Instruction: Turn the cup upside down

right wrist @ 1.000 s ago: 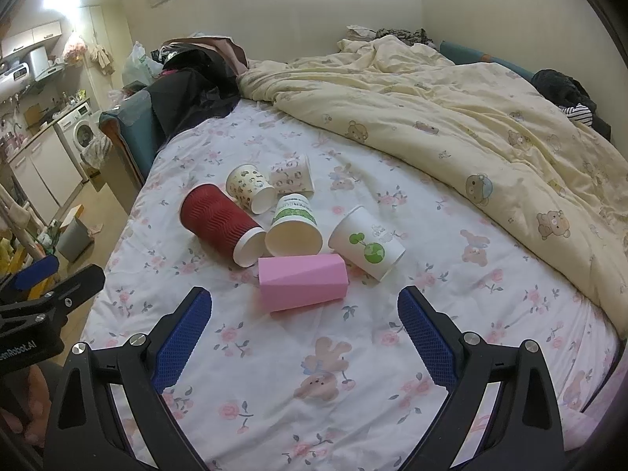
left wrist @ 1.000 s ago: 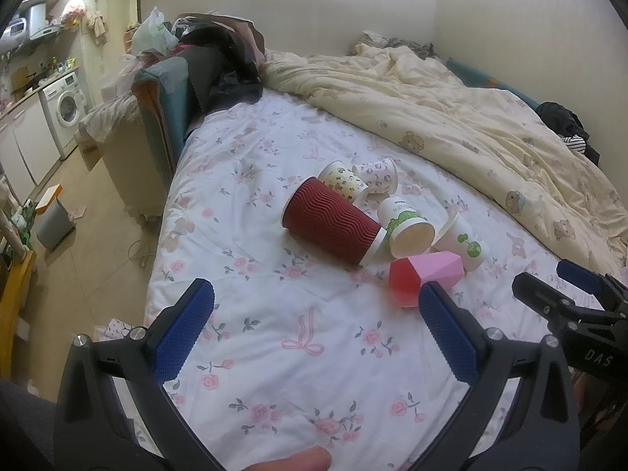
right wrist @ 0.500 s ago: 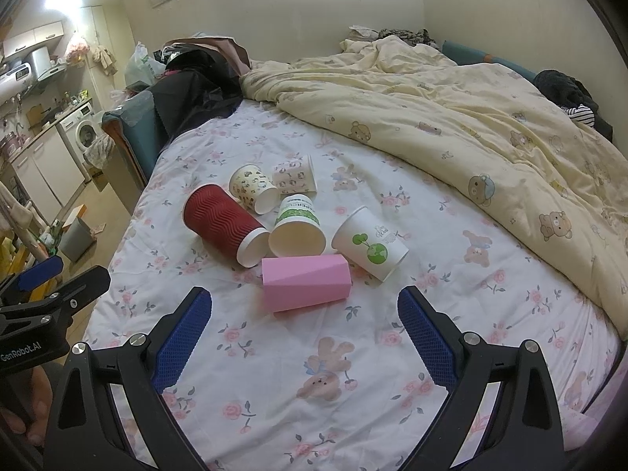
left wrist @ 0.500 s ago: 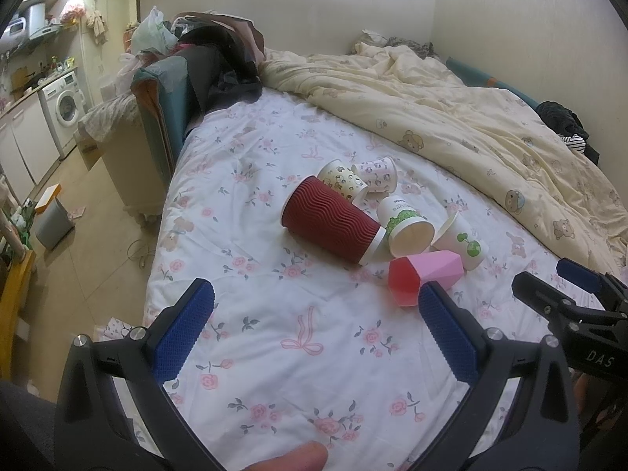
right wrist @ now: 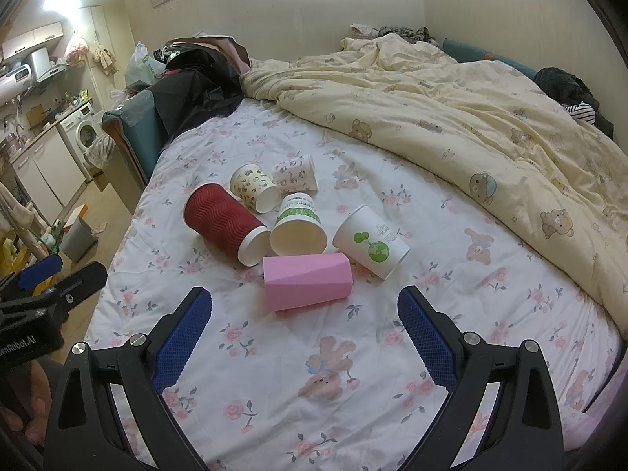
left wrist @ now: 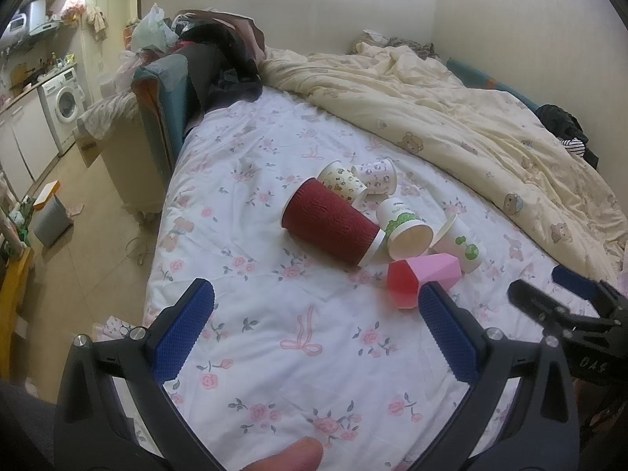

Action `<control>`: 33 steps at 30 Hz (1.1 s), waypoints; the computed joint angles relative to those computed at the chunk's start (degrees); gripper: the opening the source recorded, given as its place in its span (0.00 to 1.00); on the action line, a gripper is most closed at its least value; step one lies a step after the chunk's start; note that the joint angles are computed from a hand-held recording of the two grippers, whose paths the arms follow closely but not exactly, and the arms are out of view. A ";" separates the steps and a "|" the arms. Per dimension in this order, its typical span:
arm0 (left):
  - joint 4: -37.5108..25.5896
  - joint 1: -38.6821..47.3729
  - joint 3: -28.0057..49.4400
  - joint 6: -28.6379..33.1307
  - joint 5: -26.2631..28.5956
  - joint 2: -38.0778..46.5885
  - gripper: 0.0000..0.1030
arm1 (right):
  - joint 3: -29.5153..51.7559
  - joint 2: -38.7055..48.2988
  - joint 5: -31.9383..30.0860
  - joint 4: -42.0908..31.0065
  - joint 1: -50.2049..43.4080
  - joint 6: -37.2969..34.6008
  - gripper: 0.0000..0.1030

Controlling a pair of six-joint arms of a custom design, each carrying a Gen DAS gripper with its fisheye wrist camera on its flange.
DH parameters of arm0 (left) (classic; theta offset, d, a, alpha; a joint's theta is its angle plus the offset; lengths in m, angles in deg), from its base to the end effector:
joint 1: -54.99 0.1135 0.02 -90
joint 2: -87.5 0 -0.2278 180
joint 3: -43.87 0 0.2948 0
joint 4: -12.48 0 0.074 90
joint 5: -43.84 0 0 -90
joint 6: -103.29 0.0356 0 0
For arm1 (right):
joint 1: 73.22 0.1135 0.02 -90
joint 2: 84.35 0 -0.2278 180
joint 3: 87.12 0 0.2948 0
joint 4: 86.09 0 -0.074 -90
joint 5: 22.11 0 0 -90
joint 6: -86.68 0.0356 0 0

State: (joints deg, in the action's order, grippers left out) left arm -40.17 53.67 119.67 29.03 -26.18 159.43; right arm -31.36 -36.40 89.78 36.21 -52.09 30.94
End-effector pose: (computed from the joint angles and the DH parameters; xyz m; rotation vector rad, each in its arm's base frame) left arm 0.3139 -0.0194 0.2691 0.5071 2.3219 -0.3025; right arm 0.2179 0.0700 0.2409 0.4342 2.3195 -0.0037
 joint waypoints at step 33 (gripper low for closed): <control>-20.93 0.81 43.38 -2.41 -12.21 42.92 1.00 | 69.18 79.72 -25.48 -11.66 -11.40 -36.67 0.88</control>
State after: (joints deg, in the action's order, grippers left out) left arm -61.10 54.48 163.06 26.62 -38.38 202.35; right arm 37.82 43.32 64.30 24.55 -63.48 -5.72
